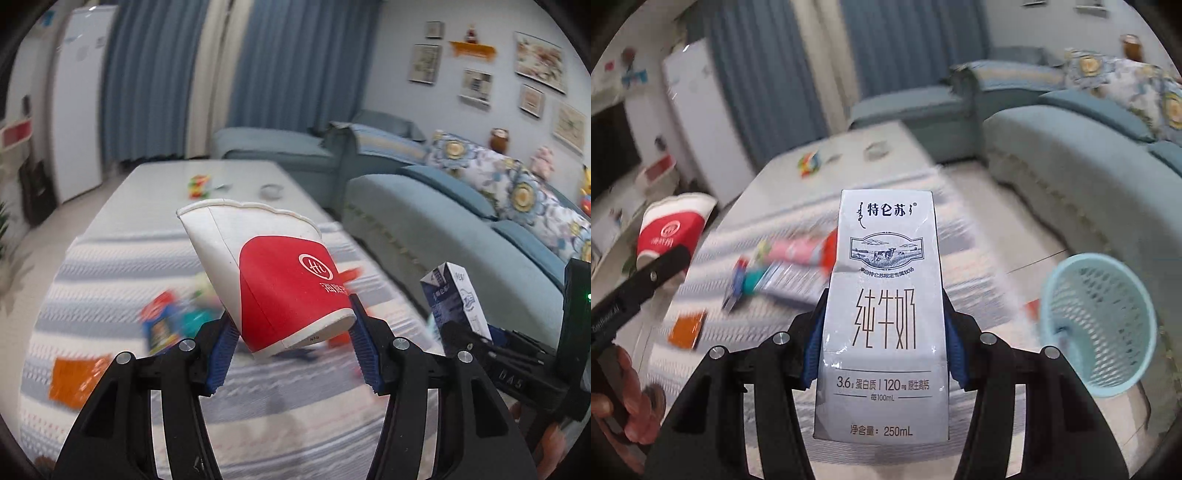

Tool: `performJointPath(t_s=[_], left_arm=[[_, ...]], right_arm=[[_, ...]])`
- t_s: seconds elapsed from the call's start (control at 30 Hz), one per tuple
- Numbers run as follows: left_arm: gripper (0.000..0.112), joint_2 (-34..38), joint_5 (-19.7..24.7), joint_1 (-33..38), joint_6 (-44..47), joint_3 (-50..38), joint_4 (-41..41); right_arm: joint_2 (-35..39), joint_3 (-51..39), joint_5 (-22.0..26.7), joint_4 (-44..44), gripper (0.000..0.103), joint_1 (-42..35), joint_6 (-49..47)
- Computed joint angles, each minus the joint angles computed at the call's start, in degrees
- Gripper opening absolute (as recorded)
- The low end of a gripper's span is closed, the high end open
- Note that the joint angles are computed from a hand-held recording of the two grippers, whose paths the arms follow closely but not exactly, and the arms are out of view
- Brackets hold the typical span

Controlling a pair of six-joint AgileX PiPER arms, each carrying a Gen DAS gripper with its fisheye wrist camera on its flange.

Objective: Collect trash
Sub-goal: 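Carry the red cup and milk carton to the basket and release both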

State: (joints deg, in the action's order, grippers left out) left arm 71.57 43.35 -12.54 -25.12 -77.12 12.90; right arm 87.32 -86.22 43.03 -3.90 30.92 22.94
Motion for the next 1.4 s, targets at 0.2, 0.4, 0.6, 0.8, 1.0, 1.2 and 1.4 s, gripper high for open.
performJointPath(t_s=[0.2,0.4,0.6,0.8,1.0,1.2,1.4], left_arm=[[0.054,10.4,1.2,-11.7,-8.0,-11.3,8.1],[0.054,23.4,2.5,-18.7,-8.2,-23.4,7.8],[0.054,37.4,5.2,-21.6,-2.5,-35.9,-0.2],[0.054,48.7,9.3,-22.5,4.3,-45.1,-8.2],[0.055,55.9,13.4,-23.5,9.2,-51.2,-12.4],[0.066,56.6,12.5,-23.6,10.1,-49.9,-12.9],[0.066,53.2,10.5,-22.9,10.2,-46.0,-13.3]], right_arm=[[-3.2,2.7,-0.6,5.9,0.051,-14.1,-7.4],[-2.1,5.9,-1.5,12.3,0.051,-27.1,-13.9],[3.1,8.8,-1.6,15.9,0.051,-35.4,-15.6],[7.3,12.7,-3.1,15.6,0.051,-38.7,-15.5],[9.8,15.1,-4.4,16.3,0.051,-39.9,-15.5],[9.5,16.5,-4.9,18.9,0.053,-41.4,-18.2],[6.3,18.5,-5.3,19.4,0.053,-41.6,-18.6]])
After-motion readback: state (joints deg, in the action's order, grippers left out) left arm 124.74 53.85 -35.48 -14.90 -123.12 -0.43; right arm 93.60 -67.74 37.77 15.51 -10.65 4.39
